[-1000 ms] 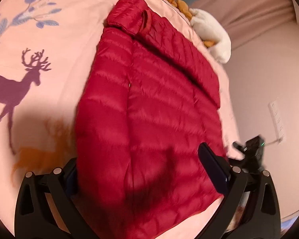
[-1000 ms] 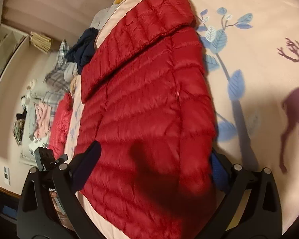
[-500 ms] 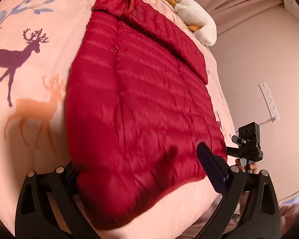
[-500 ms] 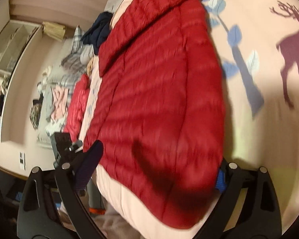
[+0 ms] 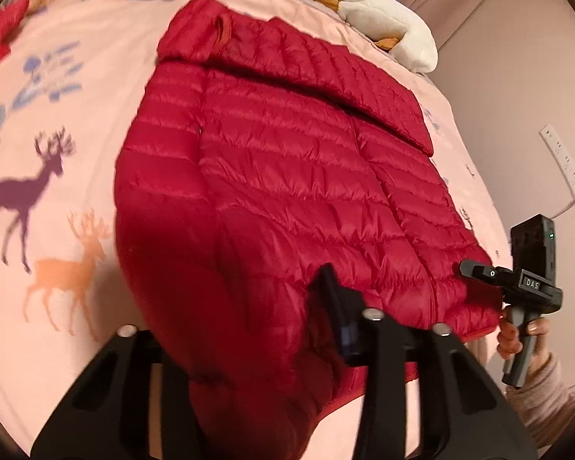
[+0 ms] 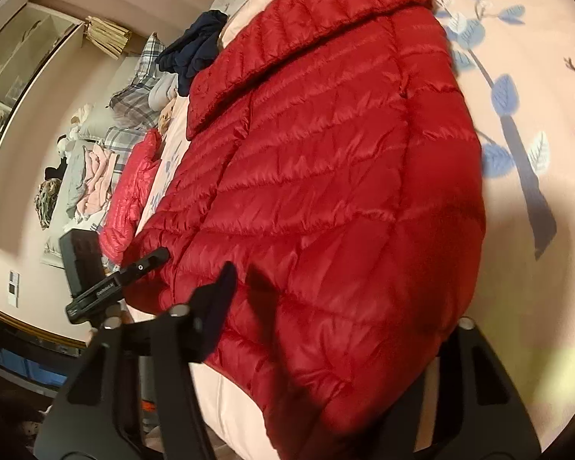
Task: Fold large clothes
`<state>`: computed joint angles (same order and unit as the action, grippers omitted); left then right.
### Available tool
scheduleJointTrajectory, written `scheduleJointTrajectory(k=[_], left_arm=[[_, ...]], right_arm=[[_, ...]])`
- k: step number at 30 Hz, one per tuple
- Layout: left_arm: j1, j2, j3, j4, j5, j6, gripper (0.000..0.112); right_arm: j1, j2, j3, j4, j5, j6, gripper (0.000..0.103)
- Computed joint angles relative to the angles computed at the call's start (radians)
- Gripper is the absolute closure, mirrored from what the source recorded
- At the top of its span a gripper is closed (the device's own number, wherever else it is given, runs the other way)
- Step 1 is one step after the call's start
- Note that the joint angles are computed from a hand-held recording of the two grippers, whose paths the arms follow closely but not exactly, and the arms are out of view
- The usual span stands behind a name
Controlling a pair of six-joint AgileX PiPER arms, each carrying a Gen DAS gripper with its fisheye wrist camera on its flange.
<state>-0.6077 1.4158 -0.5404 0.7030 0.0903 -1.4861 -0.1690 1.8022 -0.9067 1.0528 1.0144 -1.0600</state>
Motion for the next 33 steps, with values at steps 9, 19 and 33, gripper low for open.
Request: scheduleJointTrajectory(k=[9, 19, 33], left_arm=[[-0.109, -0.035, -0.094, 0.132, 0.215, -0.126, 0.098], [-0.232, -0.046, -0.18, 0.146, 0.401, -0.115, 0.1], [-0.285, -0.057, -0.282, 0.083, 0.534, -0.006, 0.101]], right_arm=[[-0.025, -0.092, 0.041, 0.052, -0.017, -0.08, 0.083], [-0.05, -0.157, 0.05, 0.09, 0.029, -0.123, 0.088], [-0.076, -0.211, 0.01, 0.093, 0.115, -0.124, 0.089]])
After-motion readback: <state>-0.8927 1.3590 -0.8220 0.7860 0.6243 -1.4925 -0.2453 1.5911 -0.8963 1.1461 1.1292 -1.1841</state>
